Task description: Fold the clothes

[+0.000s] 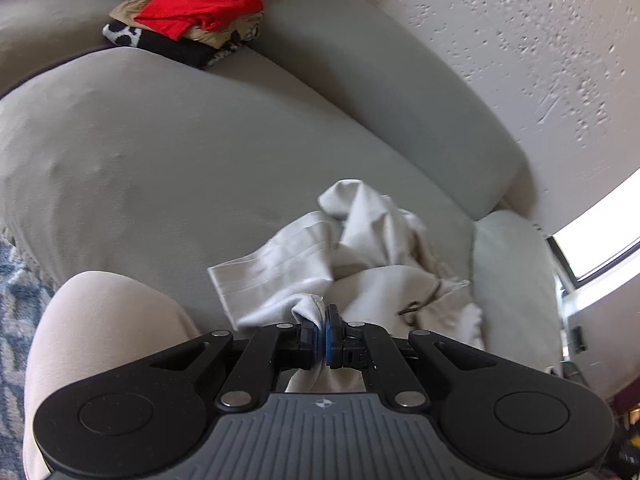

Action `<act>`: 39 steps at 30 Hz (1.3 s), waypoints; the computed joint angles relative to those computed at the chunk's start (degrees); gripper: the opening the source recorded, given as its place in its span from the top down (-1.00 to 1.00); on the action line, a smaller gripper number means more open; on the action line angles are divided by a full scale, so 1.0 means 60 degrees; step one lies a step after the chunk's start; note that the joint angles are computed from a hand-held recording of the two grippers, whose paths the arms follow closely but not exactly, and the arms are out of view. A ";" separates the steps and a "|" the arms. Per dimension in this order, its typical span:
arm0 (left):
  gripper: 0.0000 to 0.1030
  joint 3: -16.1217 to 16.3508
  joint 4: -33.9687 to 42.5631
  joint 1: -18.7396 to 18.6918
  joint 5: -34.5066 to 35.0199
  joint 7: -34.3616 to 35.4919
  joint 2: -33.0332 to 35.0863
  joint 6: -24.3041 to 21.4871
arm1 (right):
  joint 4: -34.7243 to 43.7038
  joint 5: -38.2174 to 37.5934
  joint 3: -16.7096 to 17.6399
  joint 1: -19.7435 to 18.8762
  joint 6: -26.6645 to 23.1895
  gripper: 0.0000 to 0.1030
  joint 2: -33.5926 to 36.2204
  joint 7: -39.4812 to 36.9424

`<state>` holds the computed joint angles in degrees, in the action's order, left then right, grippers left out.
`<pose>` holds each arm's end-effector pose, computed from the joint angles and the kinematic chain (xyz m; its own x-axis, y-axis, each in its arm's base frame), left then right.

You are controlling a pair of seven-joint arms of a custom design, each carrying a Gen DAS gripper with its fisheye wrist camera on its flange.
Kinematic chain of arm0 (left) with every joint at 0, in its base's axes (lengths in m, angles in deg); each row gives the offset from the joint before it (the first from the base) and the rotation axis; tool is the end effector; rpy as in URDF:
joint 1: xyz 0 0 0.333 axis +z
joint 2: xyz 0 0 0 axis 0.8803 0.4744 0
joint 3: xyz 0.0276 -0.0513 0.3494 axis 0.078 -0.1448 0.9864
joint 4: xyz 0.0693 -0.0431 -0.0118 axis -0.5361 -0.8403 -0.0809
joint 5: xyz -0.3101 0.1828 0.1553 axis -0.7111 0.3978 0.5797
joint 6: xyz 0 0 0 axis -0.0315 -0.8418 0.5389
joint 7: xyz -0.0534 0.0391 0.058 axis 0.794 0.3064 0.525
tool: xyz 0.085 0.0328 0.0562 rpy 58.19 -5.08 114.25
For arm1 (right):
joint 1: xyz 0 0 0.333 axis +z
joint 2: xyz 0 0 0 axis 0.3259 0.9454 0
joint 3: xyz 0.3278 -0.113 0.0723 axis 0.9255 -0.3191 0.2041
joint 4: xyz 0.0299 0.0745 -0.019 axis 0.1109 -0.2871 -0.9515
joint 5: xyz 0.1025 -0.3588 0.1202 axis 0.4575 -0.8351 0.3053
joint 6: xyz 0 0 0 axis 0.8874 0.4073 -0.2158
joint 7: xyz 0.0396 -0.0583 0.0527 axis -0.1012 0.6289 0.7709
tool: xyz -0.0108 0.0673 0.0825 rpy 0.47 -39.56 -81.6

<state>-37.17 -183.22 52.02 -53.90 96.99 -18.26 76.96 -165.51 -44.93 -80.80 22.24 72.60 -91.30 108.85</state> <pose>0.5274 -0.1648 0.6214 0.2128 -0.8288 0.5176 -0.6888 -0.5029 -0.5221 0.5180 -0.0175 0.5889 -0.1985 -0.8251 -0.5290 -0.7973 0.4498 -0.4024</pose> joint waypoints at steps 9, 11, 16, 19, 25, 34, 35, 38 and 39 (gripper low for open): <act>0.98 -0.0253 -0.0071 0.0544 0.2116 -0.2261 0.0061 0.0210 | -0.1661 -0.3085 0.1131 -0.0182 0.2496 0.21 -0.0260 0.0625; 0.98 -0.0214 -0.0161 0.0492 0.2007 -0.2330 0.0072 0.0286 | -0.2036 -0.3816 0.1358 -0.0282 0.3260 0.21 -0.0248 0.1000; 0.98 -0.0128 -0.0226 0.0338 0.1540 -0.2234 0.0183 0.0342 | -0.2257 -0.4527 0.1556 -0.0355 0.4246 0.99 -0.0160 0.1656; 0.98 -0.0144 -0.0142 0.0330 0.1557 -0.2147 0.0233 0.0283 | -0.2044 -0.6214 0.2390 -0.1673 0.4449 1.00 -0.0110 0.3745; 0.97 -0.0106 0.0083 -0.0028 0.0588 -0.1155 0.0480 0.0215 | -0.1104 -0.8149 0.2588 -0.2914 0.3542 0.99 0.0273 0.6201; 0.98 -0.0298 0.0067 -0.0004 0.0873 -0.1192 0.0543 -0.0147 | -0.0964 -0.1726 -0.0098 -0.0056 0.2797 0.61 0.0270 0.1680; 0.98 -0.0295 0.0024 -0.0007 0.0848 -0.1160 0.0513 -0.0171 | -0.0943 -0.1785 -0.0034 -0.0122 0.2707 0.50 0.0267 0.1649; 0.97 -0.0283 -0.0127 -0.0009 0.0765 -0.1155 0.0449 -0.0156 | -0.0753 -0.2384 0.0247 -0.0310 0.2404 0.16 0.0411 0.1716; 0.96 -0.0276 -0.0170 -0.0010 0.0710 -0.1191 0.0439 -0.0157 | -0.0685 -0.2745 0.0360 -0.0392 0.2202 0.14 0.0435 0.1871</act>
